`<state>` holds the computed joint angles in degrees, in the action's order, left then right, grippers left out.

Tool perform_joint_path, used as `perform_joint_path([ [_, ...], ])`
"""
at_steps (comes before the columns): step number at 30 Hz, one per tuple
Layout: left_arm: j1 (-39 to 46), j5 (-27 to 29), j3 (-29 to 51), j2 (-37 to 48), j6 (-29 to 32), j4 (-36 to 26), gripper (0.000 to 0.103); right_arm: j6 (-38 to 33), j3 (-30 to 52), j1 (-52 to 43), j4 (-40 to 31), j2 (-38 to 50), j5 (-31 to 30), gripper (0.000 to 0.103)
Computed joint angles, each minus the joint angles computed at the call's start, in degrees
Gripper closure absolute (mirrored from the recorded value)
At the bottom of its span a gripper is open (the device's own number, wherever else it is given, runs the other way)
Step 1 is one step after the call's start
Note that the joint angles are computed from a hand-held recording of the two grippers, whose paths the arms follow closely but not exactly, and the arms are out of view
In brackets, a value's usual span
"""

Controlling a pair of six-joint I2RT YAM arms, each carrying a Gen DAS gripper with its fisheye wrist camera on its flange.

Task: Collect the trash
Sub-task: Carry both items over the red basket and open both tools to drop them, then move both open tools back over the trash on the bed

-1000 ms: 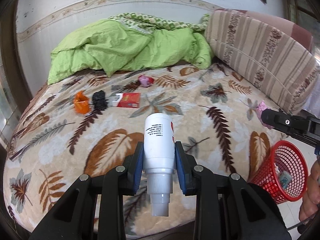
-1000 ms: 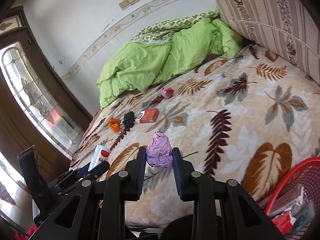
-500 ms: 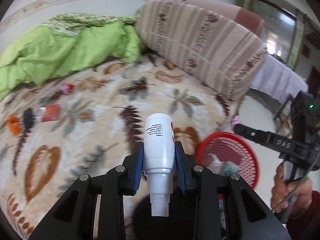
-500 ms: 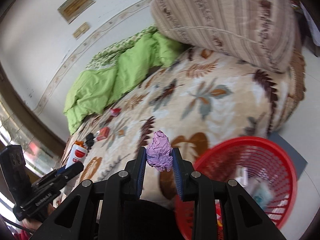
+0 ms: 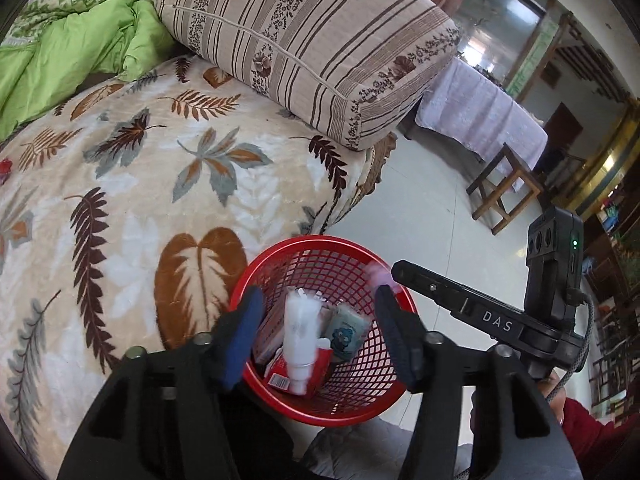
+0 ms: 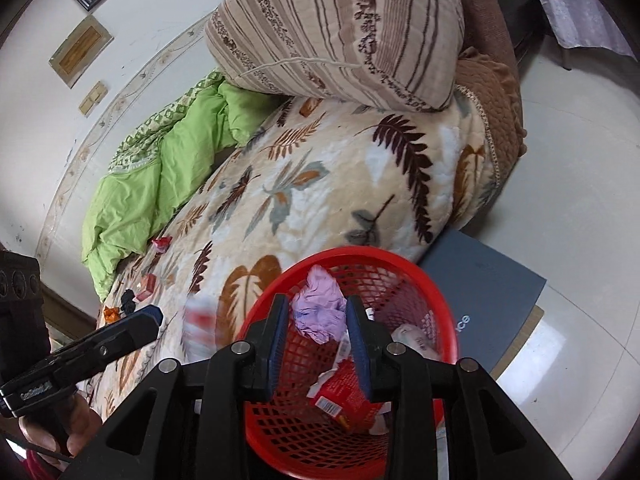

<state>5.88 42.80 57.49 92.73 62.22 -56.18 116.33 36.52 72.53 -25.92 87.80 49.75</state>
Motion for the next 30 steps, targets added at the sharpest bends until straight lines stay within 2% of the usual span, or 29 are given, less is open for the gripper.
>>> perform_joint_path([
  [4, 2.3, 0.5, -0.1, -1.0, 1.9, 0.6, 0.045, 1.2, 0.4, 0.2, -2.6, -0.6, 1.0, 0.065],
  [7, 5.1, 0.9, 0.7, -0.5, 2.3, 1.4, 0.045, -3.1, 0.0, -1.3, 0.5, -1.3, 0.8, 0.065],
  [14, 12.7, -0.1, 5.1, 4.0, 2.0, 4.6, 0.045, -22.9, 4.0, -8.0, 15.4, 2.5, -3.0, 0.06],
  [17, 16.1, -0.1, 9.5, 7.8, 1.5, 4.1, 0.045, -32.2, 8.4, -11.3, 20.8, 6.4, -6.6, 0.058],
  [21, 20.2, 0.4, 15.8, 12.8, 0.2, 4.0, 0.045, -41.7, 15.6, -14.5, 24.7, 12.2, -11.3, 0.057],
  [26, 24.7, 0.7, 26.2, 20.6, -3.4, 3.3, 0.045, -50.0, 26.9, -17.1, 24.7, 20.2, -16.8, 0.055],
  [30, 27.9, 0.2, 37.6, 28.7, -8.3, 1.7, 0.045, -55.0, 35.9, -18.6, 22.7, 26.2, -20.5, 0.051],
])
